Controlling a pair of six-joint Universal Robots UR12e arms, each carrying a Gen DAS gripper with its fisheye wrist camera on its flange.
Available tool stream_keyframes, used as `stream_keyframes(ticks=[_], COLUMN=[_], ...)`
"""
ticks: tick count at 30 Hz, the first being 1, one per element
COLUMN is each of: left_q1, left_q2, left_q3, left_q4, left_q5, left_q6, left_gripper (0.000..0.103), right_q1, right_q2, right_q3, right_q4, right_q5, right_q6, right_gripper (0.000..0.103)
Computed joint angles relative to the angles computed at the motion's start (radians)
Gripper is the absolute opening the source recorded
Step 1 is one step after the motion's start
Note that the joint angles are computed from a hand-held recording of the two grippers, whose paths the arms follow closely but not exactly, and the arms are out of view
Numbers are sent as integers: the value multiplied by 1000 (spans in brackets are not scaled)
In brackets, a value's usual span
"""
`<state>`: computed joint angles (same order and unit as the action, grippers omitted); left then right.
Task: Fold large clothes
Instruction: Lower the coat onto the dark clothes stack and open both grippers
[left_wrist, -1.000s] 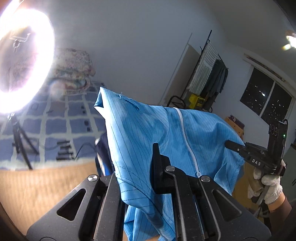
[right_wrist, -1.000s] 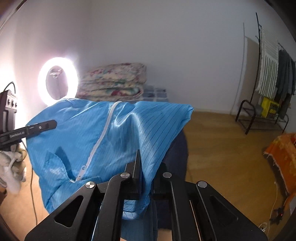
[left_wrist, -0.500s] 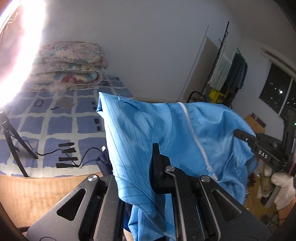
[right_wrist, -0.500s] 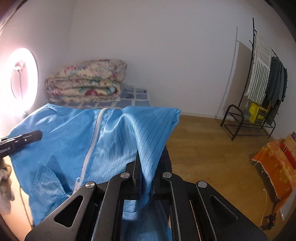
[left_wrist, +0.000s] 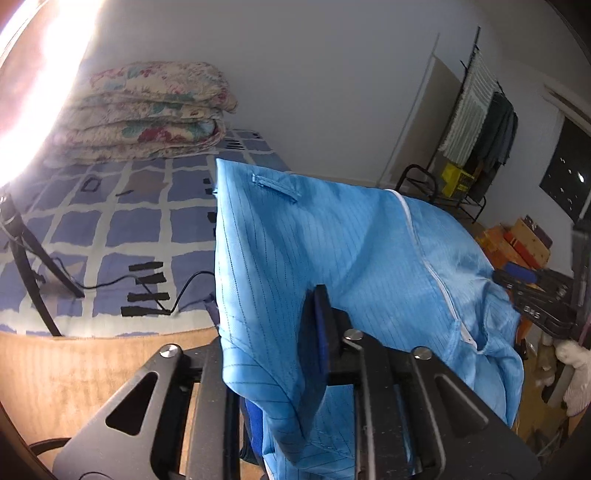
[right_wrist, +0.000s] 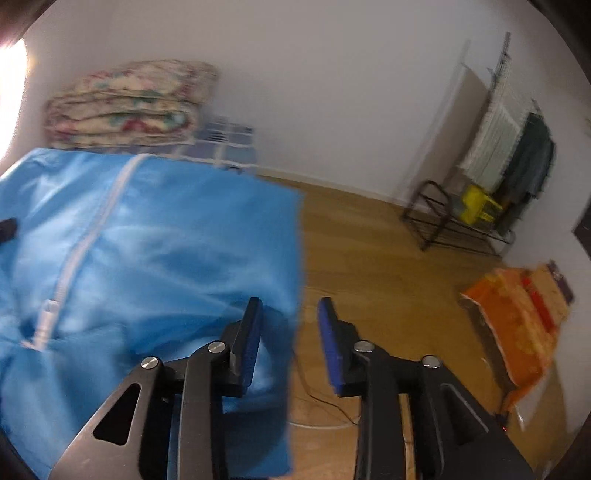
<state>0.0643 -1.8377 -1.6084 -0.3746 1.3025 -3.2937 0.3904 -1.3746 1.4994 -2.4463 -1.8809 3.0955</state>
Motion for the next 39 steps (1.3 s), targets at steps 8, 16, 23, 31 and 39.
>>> stream_keyframes(ticks=[8, 16, 23, 31, 39], left_q1=[11, 12, 24, 30, 28], left_q2=[25, 63, 117, 243, 424], left_q3=[-31, -66, -107, -183, -262], left_q4=[29, 22, 7, -27, -89], left_q5=[31, 36, 11, -25, -39], left_q6=[-49, -14, 2, 53, 76], left_gripper=[43, 43, 43, 43, 43], right_q1=[-75, -11, -44, -30, 21], right_q2=[-104, -67, -125, -194, -297], right_q3=[114, 72, 105, 131, 157], right_q4=[-168, 31, 59, 46, 87], right_q5=[319, 110, 140, 182, 195], right_q6=[75, -81, 39, 68, 100], right_gripper=[35, 35, 35, 35, 35])
